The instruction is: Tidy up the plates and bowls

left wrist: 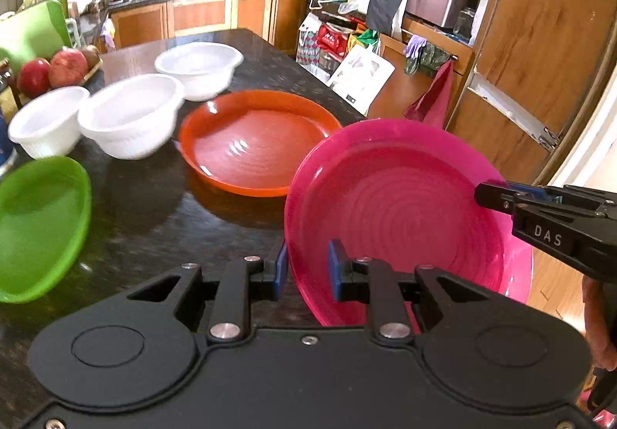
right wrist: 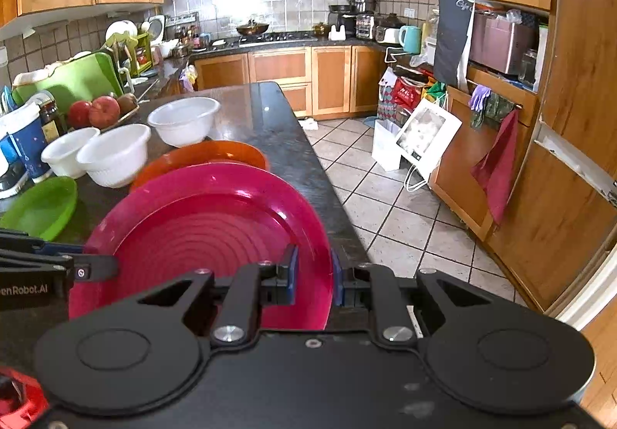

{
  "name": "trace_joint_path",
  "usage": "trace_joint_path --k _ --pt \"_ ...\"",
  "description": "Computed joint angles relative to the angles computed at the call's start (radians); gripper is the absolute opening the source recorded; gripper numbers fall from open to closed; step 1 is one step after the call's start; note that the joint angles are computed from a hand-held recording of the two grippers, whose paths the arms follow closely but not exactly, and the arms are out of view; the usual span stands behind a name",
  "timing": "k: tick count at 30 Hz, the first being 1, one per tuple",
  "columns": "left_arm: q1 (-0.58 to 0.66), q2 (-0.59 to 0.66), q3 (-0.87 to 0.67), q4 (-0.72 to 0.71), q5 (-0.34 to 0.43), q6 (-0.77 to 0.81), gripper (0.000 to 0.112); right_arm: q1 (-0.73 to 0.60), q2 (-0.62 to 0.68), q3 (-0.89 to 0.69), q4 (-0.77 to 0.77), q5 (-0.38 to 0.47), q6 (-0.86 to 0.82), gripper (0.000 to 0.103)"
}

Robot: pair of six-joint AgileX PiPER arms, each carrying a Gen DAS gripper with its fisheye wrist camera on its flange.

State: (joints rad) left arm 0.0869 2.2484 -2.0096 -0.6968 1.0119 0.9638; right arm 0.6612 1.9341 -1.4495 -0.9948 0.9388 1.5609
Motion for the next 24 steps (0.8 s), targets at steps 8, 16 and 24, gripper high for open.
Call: trace_joint_path --k 8,16,24 --pt "-0.092 -0.053 0.141 0.091 -0.128 -0.134 0.029 -0.165 -0.11 0.217 0.029 -0.247 -0.085 0.02" --pt "-0.133 -0.056 0.163 0.2 -0.165 -0.328 0.029 -0.28 -0.071 0.215 0.131 -0.428 -0.289 0.02" --pt "-0.149 -0.024 0.105 0.27 -0.181 -0.45 0.029 -0.325 -0.034 0.155 0.267 -0.491 -0.484 0.021"
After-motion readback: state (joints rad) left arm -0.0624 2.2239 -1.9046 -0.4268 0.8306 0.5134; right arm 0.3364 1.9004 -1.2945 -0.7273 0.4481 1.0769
